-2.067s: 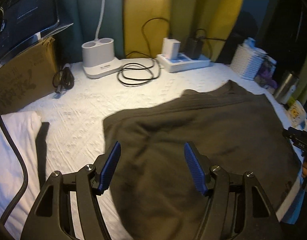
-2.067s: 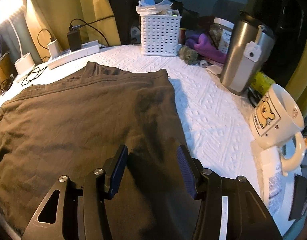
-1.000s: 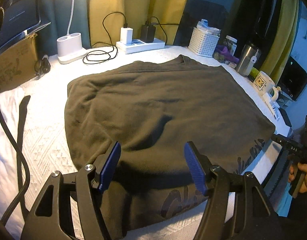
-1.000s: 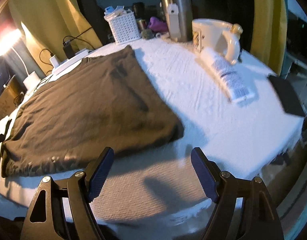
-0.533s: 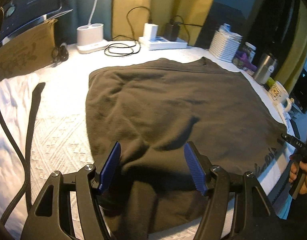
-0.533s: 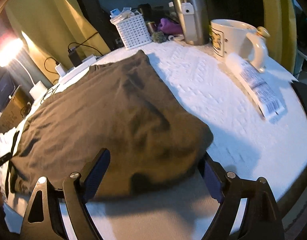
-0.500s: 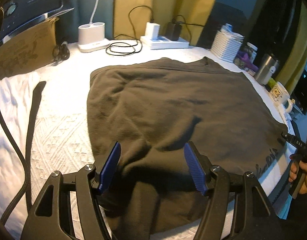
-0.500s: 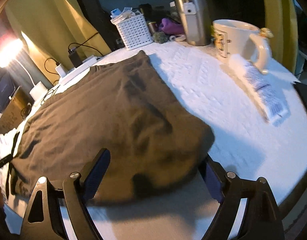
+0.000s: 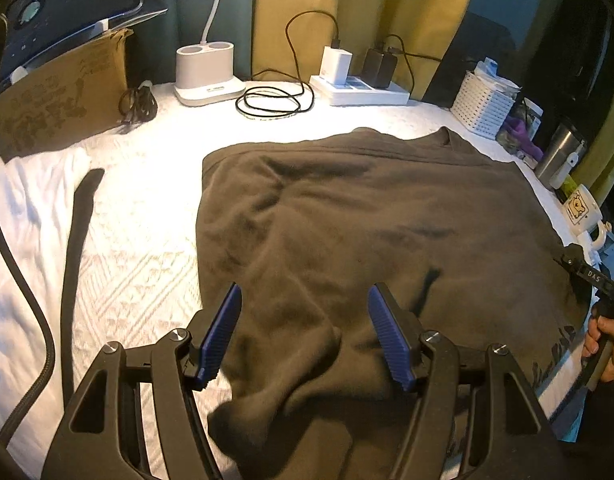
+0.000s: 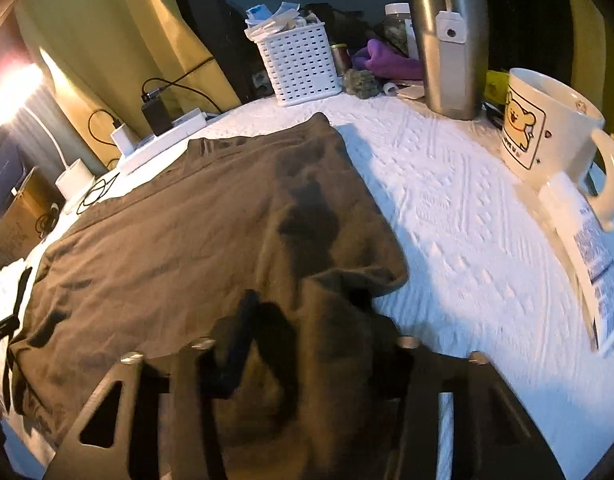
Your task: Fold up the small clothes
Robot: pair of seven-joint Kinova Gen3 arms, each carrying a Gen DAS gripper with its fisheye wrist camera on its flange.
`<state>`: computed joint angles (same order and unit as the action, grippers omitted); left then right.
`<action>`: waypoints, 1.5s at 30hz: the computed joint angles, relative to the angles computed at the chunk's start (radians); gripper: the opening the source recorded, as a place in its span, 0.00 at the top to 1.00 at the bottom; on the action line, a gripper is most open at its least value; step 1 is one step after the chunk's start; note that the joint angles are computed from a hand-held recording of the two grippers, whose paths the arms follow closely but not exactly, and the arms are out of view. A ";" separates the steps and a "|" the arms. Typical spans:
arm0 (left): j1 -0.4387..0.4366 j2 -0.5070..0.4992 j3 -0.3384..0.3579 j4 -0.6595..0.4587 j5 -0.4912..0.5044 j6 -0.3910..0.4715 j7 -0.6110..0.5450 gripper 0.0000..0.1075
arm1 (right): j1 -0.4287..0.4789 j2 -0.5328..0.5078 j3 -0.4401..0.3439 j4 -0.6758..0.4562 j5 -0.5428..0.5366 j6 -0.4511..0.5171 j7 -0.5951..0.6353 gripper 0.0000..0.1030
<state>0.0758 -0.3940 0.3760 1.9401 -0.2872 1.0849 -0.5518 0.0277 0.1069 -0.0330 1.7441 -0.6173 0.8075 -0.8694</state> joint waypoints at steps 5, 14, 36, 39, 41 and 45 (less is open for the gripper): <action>-0.002 0.050 -0.018 -0.017 -0.014 -0.017 -0.010 0.39 | 0.040 0.065 -0.001 -0.077 -0.050 0.112 0.047 0.85; 0.036 0.065 -0.096 -0.050 0.017 0.009 -0.069 0.39 | 0.041 0.119 -0.023 -0.183 -0.016 0.205 -0.033 0.88; -0.105 -0.280 -0.154 0.069 0.147 0.033 -0.258 0.39 | -0.261 -0.150 -0.094 -0.092 -0.053 0.023 -0.021 0.89; -0.128 -0.316 -0.167 0.072 0.160 0.043 -0.290 0.39 | -0.335 -0.155 -0.123 -0.081 -0.031 0.014 -0.039 0.89; -0.145 -0.344 -0.170 0.072 0.166 0.051 -0.307 0.39 | -0.377 -0.154 -0.138 -0.071 -0.020 0.013 -0.044 0.89; -0.176 -0.382 -0.174 0.076 0.184 0.067 -0.333 0.39 | -0.456 -0.135 -0.179 -0.062 0.027 0.018 -0.072 0.89</action>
